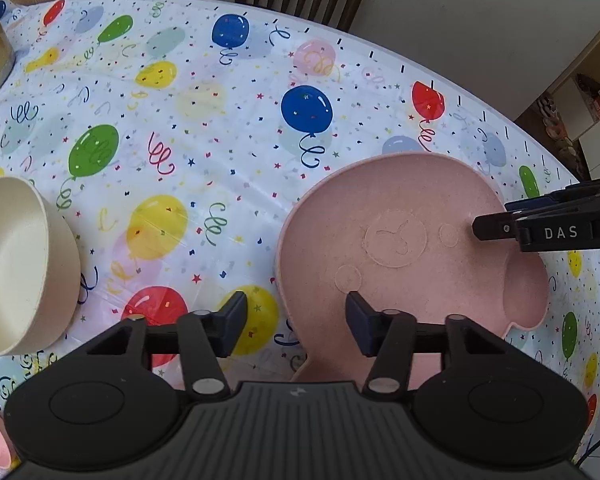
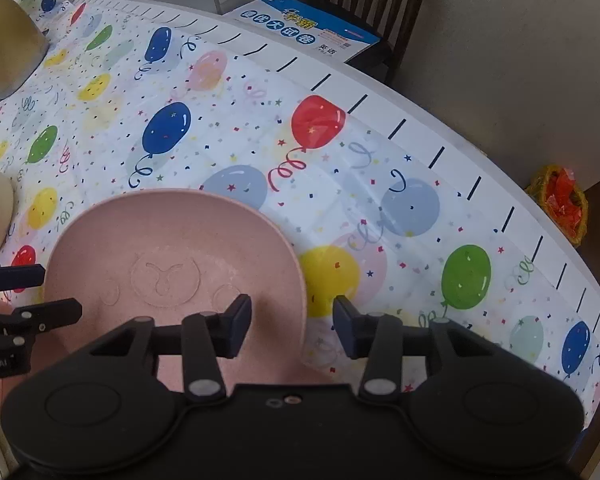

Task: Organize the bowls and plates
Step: 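Close both grippers on the rim of the pink bear-shaped plate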

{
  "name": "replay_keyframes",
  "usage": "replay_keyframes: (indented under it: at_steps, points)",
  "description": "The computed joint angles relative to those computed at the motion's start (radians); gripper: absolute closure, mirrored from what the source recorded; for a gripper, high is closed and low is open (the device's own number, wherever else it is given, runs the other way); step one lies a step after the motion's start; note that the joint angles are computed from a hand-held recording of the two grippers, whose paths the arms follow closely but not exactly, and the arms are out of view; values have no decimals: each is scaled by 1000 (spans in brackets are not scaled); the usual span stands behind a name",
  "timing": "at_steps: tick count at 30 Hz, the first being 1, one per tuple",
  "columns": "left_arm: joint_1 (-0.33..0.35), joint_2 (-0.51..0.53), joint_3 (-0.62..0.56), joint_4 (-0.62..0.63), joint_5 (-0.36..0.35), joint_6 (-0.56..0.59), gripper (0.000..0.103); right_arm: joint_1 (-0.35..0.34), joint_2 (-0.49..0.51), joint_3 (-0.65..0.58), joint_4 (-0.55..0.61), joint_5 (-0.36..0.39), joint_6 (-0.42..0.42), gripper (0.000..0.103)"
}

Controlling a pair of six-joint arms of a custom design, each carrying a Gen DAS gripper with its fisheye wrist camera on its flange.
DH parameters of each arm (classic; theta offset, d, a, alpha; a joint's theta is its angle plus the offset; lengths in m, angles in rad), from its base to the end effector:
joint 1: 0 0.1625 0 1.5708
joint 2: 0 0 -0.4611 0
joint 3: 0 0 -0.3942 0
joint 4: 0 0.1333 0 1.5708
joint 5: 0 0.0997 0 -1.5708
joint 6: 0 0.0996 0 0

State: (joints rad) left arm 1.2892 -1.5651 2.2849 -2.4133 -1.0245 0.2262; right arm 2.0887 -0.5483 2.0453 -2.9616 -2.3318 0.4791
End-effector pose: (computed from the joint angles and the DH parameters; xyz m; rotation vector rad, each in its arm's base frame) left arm 0.0643 -0.4437 0.2915 0.6082 2.5215 -0.1794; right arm 0.3106 -0.4147 -0.0726 0.0977 -2.4010 0.3473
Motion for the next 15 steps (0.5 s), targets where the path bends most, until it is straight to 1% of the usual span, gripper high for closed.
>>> replay_keyframes:
  at_steps: [1,2,3,4,6,8,12,15]
  points:
    - [3,1,-3,9,-6,1,60,-2,-2,4,-6,8,-8,67]
    - [4,1,-4,19,-9,1,62,-3,-3,7,-6,13,-11,69]
    - [5,1,-5,26,-11,0,67,-5,-5,9,-5,17,-13,74]
    - [6,1,-5,32,-14,-4,69,-8,-7,13,-7,24,-15,78]
    - [8,1,-5,37,-20,-8,73,-11,-9,19,-13,33,-15,83]
    - [7,0,-2,41,-24,-7,78,-15,-10,26,-22,44,-14,86]
    - [3,-4,8,23,-14,0,83,-12,-9,31,-24,48,-3,87]
    - [5,-7,5,35,-20,-7,85,-6,-10,33,-21,39,10,89]
